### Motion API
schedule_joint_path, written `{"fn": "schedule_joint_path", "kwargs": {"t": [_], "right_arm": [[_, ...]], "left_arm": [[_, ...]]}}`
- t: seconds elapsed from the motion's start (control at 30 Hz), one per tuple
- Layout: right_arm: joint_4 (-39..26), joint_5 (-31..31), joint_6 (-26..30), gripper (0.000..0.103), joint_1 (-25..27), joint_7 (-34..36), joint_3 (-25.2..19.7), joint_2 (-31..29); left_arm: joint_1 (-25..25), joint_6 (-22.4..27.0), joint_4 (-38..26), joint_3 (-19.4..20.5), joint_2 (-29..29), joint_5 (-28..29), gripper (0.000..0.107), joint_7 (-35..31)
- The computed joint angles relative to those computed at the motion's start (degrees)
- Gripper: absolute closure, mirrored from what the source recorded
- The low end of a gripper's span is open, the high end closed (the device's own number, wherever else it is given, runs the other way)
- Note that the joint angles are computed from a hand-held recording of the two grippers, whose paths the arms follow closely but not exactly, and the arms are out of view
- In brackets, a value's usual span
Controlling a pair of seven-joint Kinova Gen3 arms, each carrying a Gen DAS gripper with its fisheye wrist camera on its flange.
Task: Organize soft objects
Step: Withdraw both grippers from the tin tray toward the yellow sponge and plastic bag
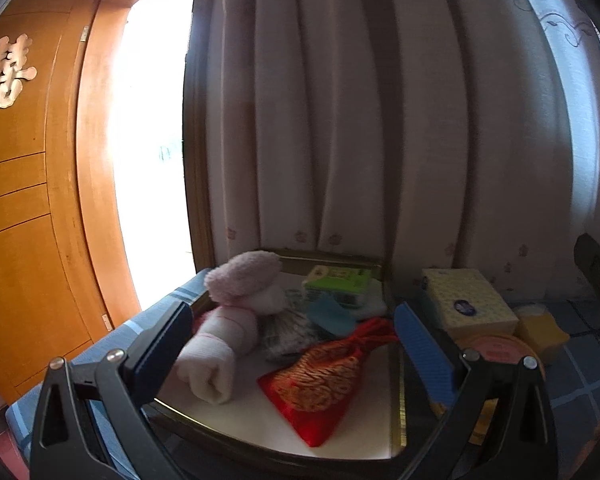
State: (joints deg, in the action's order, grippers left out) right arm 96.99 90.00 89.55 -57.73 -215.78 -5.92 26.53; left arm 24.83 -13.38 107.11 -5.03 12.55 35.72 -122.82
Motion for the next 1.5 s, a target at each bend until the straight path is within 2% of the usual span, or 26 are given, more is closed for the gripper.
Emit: {"fn": "schedule_joint_path", "kwargs": {"t": [0.03,0.1,0.27,0.33,0.4,0.47,0.77,0.87,1.03,1.17,1.23,1.33,1.43,1.5], "right_arm": [[0.46,-0.3,0.35,0.01,-0.03,-0.22,0.01,-0.32],[1.49,-1.04,1.23,0.01,0.0,-0.48,-0.15,-1.09],[4.24,-3.41,4.18,0.01,0.5,-2.35,-1.0,-3.01],[5.53,-4.84,5.13,0.01,1.12,-3.89,-1.53,-4.1],[6.79,-6.09,5.58,0.01,1.86,-5.75,-2.16,-5.22],[8.17,-7.39,6.05,0.01,2.56,-7.65,-2.84,-6.37],[12.27,-12.43,8.48,0.01,5.31,-11.01,-5.27,-10.42],[13.79,-13.57,7.32,0.01,6.78,-10.02,-6.01,-12.19],[15.28,-15.67,5.51,0.01,9.43,-6.27,-6.91,-14.85],[17.71,-16.19,6.64,0.01,9.91,-9.59,-7.9,-16.58],[18.82,-16.54,6.88,0.01,10.23,-12.26,-8.4,-17.39],[20.28,-17.14,5.86,0.01,11.26,-15.3,-8.89,-18.79],[21.17,-17.56,6.77,0.01,11.47,-18.63,-9.64,-19.11],[21.75,-17.92,7.95,0.01,11.31,-20.7,-10.02,-19.2]], "left_arm": [[0.17,0.08,0.34,0.15,-0.26,-0.91,0.005,0.9],[3.11,0.64,0.58,-2.69,-0.32,-3.89,0.005,4.58],[15.99,2.99,0.13,-15.71,-0.04,-6.54,0.005,9.24],[21.24,2.84,0.46,-20.8,0.25,-10.59,0.005,13.26],[24.39,2.64,1.02,-23.63,0.19,-15.15,0.005,17.65],[24.99,2.82,1.39,-23.72,-0.21,-18.48,0.005,20.96],[27.81,2.92,1.69,-23.9,-0.26,-19.8,0.005,21.62],[26.34,3.09,1.88,-21.38,-0.63,-22.12,0.005,22.86],[22.69,2.57,1.89,-15.19,-0.75,-31.54,0.005,29.7],[24.03,3.55,0.1,-12.59,0.21,-33.76,0.006,27.96],[27.82,7.71,-3.19,-14.58,1.14,-35.38,0.006,28.34],[35.63,14.69,-9.86,-21.3,5.16,-36.13,0.007,29.71],[43.1,21.68,-16.9,-29.19,11.08,-38.16,0.014,35.81],[44.51,26.35,-21.33,-31.66,14.93,-35.92,0.015,38.86]]}}
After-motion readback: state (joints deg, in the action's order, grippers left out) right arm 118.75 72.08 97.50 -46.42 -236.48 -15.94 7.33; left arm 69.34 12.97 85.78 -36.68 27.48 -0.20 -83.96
